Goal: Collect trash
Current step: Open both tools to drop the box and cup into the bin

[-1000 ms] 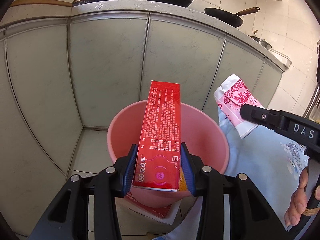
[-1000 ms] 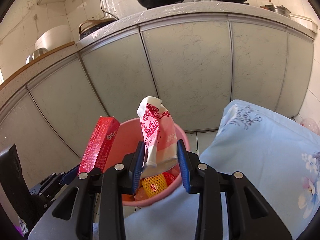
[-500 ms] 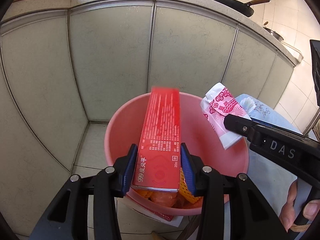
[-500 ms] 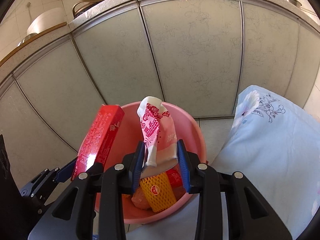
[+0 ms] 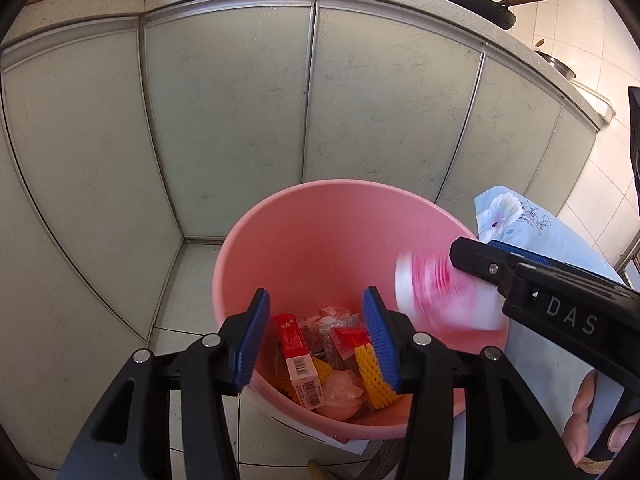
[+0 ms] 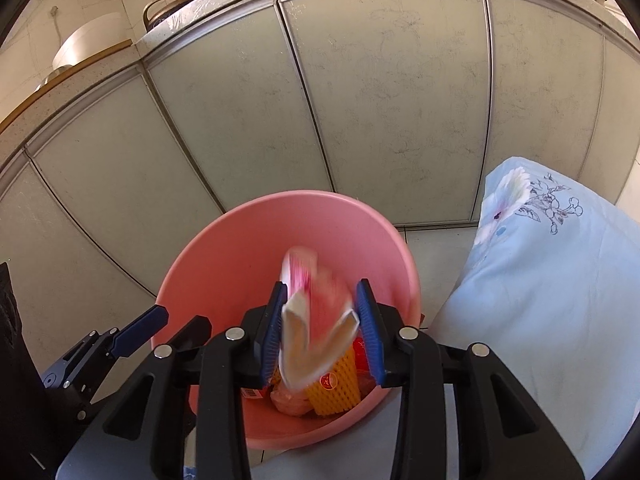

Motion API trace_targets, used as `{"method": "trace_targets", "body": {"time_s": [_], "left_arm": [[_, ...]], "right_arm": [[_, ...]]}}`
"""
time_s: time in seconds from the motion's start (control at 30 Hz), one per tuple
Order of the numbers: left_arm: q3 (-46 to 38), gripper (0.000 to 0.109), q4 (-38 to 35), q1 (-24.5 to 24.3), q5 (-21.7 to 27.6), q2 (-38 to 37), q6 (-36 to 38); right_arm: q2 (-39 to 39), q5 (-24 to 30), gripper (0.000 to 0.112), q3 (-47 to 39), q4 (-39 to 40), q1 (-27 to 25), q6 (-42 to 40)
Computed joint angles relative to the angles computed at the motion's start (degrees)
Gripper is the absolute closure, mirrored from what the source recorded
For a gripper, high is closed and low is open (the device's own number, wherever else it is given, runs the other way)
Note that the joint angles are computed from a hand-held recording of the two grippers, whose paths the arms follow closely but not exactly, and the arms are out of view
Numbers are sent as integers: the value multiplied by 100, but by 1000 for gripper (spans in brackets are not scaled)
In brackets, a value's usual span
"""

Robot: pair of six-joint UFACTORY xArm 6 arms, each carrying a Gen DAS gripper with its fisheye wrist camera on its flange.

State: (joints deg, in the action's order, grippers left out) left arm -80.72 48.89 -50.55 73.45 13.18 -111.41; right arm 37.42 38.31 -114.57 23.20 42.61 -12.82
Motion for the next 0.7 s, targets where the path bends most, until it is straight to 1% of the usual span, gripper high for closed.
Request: {"method": "trace_targets", "body": {"time_s": [0.13,0.17,0.43,0.57,0.63,0.67,0.7], "left_arm": [[-31,56,7,-13,56,17,4],[-35,53,8,-18,67,20,-4],[-103,52,32,-75,155,33,50],[-156,50,48,-134,241,40,77],[-189,46,42,-142,257,49,92],[-198,38,54,-156,278,47,79],[-225,37,87,-188,338,56,50]], "right_arm": [[-80,-97,76,103,47,9,-104],[-105,-103,76,132,62,6,-121],[-311,-183,76,407,113,-26,-188],[-476,-285,76,633,96,-34,-229],[-559,-325,76,745,117,-48,-253],[-610,-345,76,815,146,-59,-264],[-648,-355,76,867,170,-68,-273]]}}
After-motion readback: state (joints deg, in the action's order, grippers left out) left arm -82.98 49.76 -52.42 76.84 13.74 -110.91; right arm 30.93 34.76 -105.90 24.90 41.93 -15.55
